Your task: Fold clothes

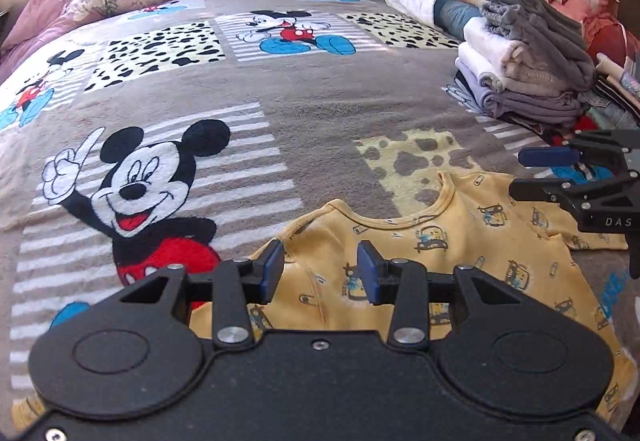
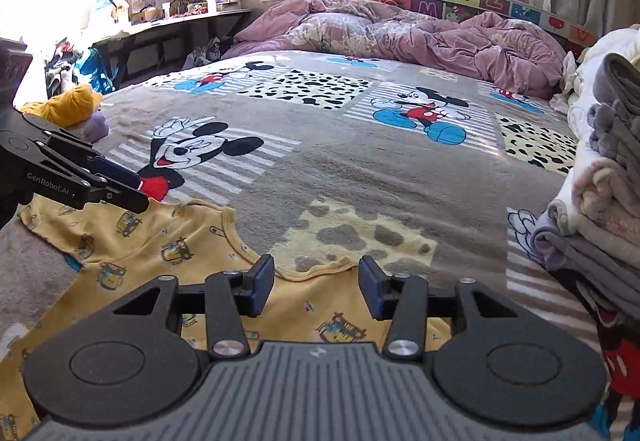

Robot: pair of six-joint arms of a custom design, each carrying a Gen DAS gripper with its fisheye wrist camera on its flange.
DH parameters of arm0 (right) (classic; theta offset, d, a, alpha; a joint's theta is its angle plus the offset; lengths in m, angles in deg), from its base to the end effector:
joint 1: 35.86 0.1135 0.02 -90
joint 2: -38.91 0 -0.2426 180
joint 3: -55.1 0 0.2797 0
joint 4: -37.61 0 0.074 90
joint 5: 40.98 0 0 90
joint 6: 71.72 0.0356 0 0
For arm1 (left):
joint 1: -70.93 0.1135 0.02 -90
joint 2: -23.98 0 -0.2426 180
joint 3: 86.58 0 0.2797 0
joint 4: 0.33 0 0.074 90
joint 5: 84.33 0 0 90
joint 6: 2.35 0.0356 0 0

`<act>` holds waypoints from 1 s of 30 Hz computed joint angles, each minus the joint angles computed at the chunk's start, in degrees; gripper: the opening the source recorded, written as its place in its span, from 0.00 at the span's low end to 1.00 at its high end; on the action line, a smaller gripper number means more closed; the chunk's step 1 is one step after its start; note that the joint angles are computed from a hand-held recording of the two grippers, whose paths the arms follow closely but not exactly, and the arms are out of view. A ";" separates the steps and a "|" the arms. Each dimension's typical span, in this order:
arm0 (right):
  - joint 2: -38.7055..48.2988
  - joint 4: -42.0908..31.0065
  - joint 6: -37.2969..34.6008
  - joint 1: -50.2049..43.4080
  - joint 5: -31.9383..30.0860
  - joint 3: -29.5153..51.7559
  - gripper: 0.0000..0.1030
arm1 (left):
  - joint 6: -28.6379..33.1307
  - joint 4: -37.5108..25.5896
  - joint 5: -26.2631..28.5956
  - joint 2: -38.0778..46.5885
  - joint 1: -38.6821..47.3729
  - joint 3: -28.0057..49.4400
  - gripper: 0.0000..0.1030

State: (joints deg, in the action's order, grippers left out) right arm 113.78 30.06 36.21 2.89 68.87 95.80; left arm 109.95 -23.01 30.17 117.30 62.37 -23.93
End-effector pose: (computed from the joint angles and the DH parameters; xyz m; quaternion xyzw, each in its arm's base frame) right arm 0.2168 0.1585 0.1191 -0.0931 0.8968 0.0528 0.4292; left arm 0.3322 -0.0649 0.1277 0.3111 0.8765 -0.1632 0.3291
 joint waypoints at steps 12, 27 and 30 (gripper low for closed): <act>19.63 12.56 -7.47 -4.60 -0.61 4.09 0.34 | 4.15 9.60 -0.85 12.73 -2.88 3.99 0.11; 10.67 2.55 6.40 12.59 8.95 6.03 0.32 | -20.07 16.05 5.36 -31.67 30.48 -29.63 0.45; 15.67 4.60 10.95 13.15 7.09 10.33 0.31 | -18.35 16.23 7.12 -27.61 36.99 -27.61 0.45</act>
State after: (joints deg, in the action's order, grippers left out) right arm 129.45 34.66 47.16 16.04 75.96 106.13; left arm 91.60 -6.78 37.29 89.70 99.36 -51.55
